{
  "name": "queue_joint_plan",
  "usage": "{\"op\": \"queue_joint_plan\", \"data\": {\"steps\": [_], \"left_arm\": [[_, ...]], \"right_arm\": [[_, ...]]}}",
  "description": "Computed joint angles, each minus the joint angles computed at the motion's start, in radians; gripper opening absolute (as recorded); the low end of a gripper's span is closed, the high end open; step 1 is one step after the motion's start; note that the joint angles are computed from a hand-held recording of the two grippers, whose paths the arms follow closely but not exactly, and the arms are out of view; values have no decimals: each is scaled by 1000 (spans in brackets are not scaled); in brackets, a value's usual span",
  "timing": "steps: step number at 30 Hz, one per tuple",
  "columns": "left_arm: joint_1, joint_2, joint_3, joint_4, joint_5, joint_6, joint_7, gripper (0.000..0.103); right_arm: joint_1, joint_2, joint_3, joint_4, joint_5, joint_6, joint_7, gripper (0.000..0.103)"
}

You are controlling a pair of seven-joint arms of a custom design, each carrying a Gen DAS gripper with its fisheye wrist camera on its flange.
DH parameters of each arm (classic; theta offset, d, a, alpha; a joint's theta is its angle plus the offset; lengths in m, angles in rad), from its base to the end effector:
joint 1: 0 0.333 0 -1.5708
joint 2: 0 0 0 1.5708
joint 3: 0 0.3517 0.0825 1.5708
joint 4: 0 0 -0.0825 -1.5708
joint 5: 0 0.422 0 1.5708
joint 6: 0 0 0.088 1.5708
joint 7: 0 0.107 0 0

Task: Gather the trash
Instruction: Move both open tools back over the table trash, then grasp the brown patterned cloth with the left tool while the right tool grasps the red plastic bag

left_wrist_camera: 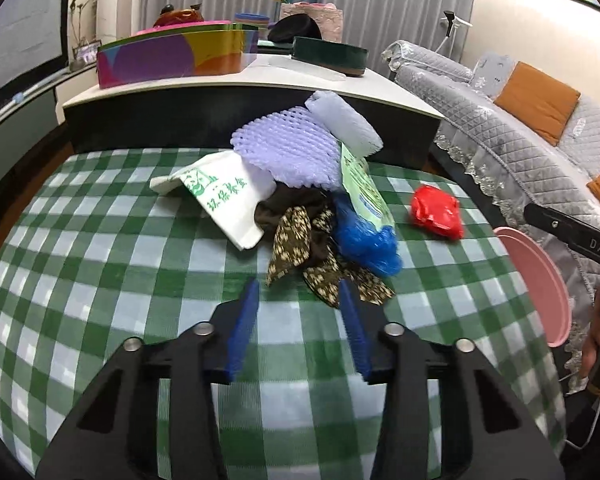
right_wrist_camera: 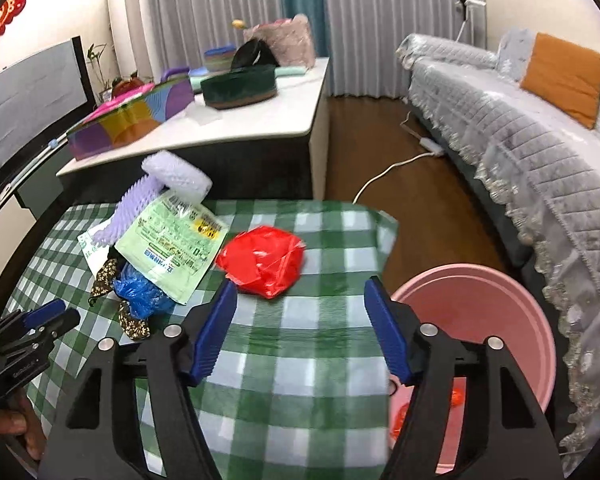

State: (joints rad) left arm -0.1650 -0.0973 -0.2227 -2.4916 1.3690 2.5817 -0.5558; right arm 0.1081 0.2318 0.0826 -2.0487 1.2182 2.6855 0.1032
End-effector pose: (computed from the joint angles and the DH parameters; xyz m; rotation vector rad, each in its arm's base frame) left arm 0.4484 -0.2015 0.3377 -2.1218 1.1478 -0.6230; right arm 0.6387 0.0908 0.3644 -2.0928 1.0721 -0.2741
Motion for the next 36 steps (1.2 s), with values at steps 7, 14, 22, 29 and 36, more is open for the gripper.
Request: {"op": "queue_joint_plan", "data": {"steps": [7,14,22,29,36], "left_arm": [[7,32,10,27,45,-54,-12,38],[29,67,35,52,90,-21,-50,39],[36,114,55,85,109,17,-64,39],[40,136,63,102,87,47,-22,20],[35,132,62,99,63,39,6,5]], "right_arm": [[18,99,23,84,-43,-2,79,66],[37,190,47,161,-123,20,171,93],[73,248,48,206,-296,51,286,93],[65,258,56,208,-367,60,347,93],[48,254,74,199,-369,72,342,81]]}}
